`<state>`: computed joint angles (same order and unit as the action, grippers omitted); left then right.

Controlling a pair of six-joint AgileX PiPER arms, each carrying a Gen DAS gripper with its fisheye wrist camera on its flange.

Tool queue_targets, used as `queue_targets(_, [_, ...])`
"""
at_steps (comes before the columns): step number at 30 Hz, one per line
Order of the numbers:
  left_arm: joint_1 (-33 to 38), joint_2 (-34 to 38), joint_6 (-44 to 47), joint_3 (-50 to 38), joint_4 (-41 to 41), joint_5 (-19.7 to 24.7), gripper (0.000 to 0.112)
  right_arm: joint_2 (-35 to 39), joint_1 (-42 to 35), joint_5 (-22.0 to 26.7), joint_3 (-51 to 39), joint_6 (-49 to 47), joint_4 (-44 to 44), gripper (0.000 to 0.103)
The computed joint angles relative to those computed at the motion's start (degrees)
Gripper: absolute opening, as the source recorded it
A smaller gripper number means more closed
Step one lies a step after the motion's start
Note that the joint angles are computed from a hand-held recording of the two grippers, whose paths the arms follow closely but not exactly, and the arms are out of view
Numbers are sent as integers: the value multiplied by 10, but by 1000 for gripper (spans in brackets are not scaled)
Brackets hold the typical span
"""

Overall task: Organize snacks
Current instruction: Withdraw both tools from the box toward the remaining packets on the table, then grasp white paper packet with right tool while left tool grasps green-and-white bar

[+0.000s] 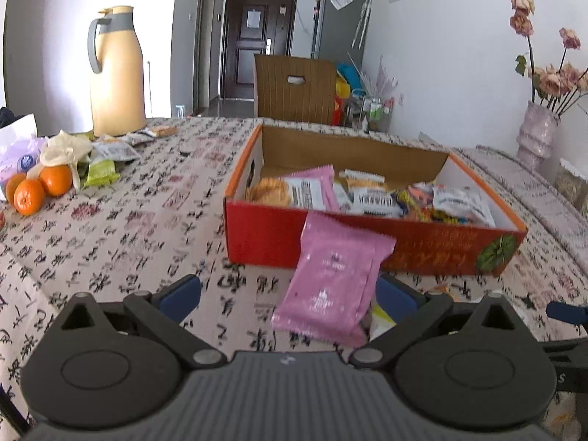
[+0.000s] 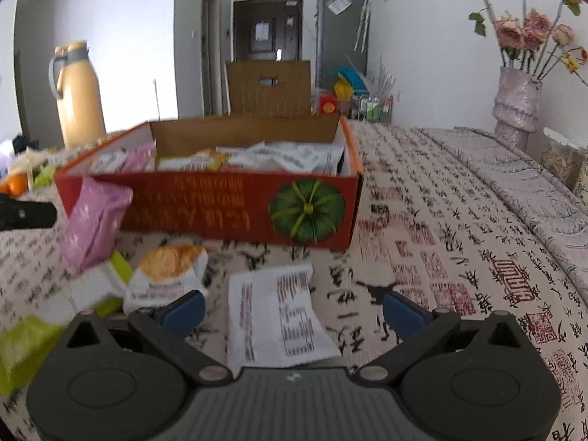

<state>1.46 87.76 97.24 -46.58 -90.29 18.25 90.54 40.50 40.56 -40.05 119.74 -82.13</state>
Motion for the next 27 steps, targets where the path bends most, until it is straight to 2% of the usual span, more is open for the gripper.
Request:
queue_targets(4, [5,1,-8,5,13,3,103,15,-22,-26,-17,-61,41,103])
queue_targets(8, [6,3,-28,6,32,3,103,10,-50,-69,-14,-60,36,103])
queue_targets(17, [3,5,-44,10,54,3,103,11,-55,-77,-14,-63,31,102])
queue_targets(19, [4,4,-44,11,56,4,103,3,-52,-85,-3,-47,6,92])
queue_targets(21, [3,3,-47,11,61,3,103,-3,-45,-91,6,-31,-20,76])
queue_targets(22, [3,3,-47,11,61,3,103,-6,-42,-93,10,-22,-32,72])
queue_targets(24, [3,0,-47,14,63,5,103,-10,-37,-96,13,-16,-46,53])
queue_targets(27, [3,-5,-43,19,63,7,103,-12,-30,-94,14,-22,-49,46])
